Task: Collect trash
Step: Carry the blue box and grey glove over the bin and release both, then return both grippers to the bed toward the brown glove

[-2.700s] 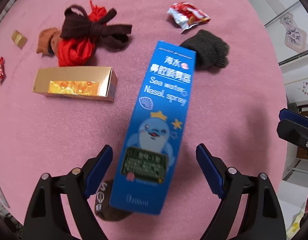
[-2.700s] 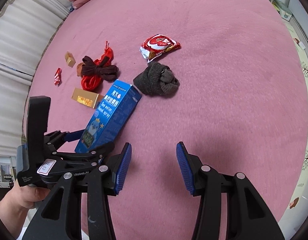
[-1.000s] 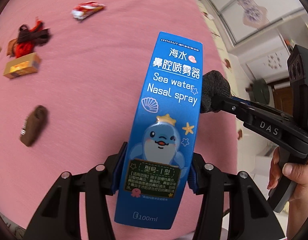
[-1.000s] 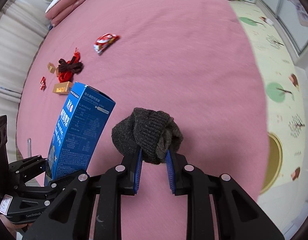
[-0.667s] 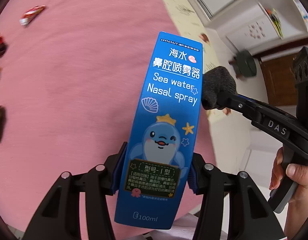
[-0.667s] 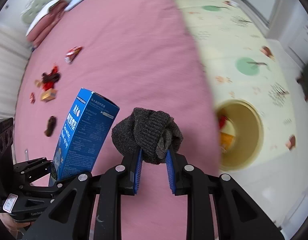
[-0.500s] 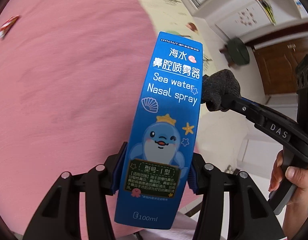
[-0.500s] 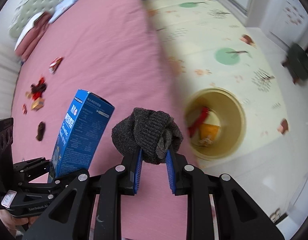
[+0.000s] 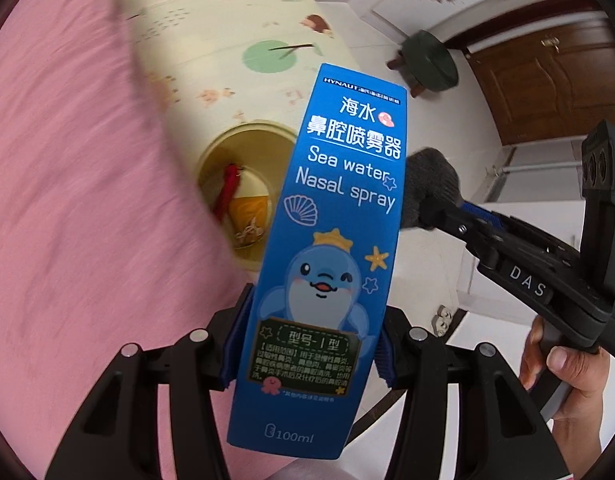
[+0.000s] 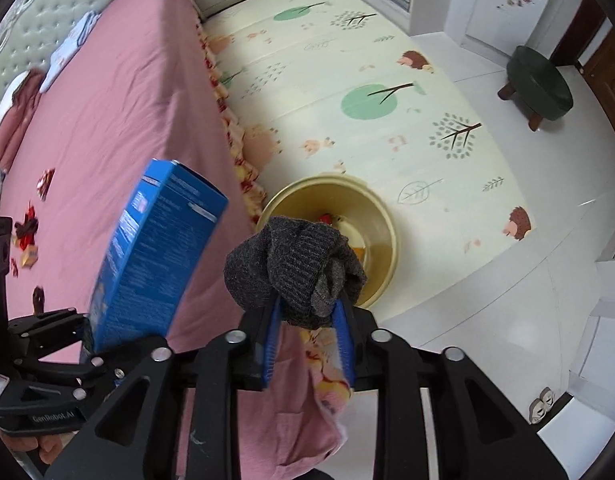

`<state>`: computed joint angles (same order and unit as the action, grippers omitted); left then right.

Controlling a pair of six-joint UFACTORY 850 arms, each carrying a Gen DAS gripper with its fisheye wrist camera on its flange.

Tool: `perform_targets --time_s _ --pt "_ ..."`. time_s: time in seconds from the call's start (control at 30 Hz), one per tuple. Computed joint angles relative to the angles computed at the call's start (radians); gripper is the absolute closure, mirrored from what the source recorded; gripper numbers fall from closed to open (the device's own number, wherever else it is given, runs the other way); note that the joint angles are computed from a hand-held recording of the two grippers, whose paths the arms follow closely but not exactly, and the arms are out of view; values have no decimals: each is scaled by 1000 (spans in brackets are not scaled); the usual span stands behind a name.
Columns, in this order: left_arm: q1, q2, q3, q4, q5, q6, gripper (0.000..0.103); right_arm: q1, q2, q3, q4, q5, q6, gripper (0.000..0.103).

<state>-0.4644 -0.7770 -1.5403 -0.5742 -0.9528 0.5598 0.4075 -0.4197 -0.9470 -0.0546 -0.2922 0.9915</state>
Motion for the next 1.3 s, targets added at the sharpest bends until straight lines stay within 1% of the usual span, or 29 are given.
perform_targets --time_s 0.03,0.07,0.1,0.13,0.2,0.27,0.4,0.6,0.77,0.9,1.03,1.13,1.23,1.3 --pt "-9 -7 -14 5 2 -7 38 -6 -3 -4 -13 -11 11 53" --pt "-21 -15 -32 22 9 -20 29 -13 -1 -2 -55 -25 52 47" --pt "-33 -14 -39 48 30 -36 17 -16 5 4 -113 -30 113 45" --pt "-39 -15 -44 61 42 -40 17 -23 11 11 -131 -29 133 45" --pt "-38 -17 -52 82 33 -33 17 -35 17 20 -122 -17 131 46" --pt "-40 -18 -61 108 40 -41 17 -43 19 24 -97 -2 111 46" --pt "-15 6 -32 130 48 -28 17 -41 11 6 -31 13 47 46" --pt "26 39 6 160 80 -49 17 3 -40 -100 31 -14 -63 46" --pt "104 77 56 141 103 -48 17 54 -95 -211 83 -26 -131 46" --pt "172 107 98 177 135 -74 17 101 -172 -336 155 -59 -234 46" --pt "248 147 147 220 181 -104 17 145 -257 -477 215 -112 -326 46" --pt "308 167 172 252 207 -117 17 185 -345 -622 230 -175 -386 46" --pt "367 182 201 279 234 -124 17 219 -420 -750 217 -233 -407 46" --pt "408 188 214 288 243 -122 17 241 -489 -865 218 -282 -425 46"
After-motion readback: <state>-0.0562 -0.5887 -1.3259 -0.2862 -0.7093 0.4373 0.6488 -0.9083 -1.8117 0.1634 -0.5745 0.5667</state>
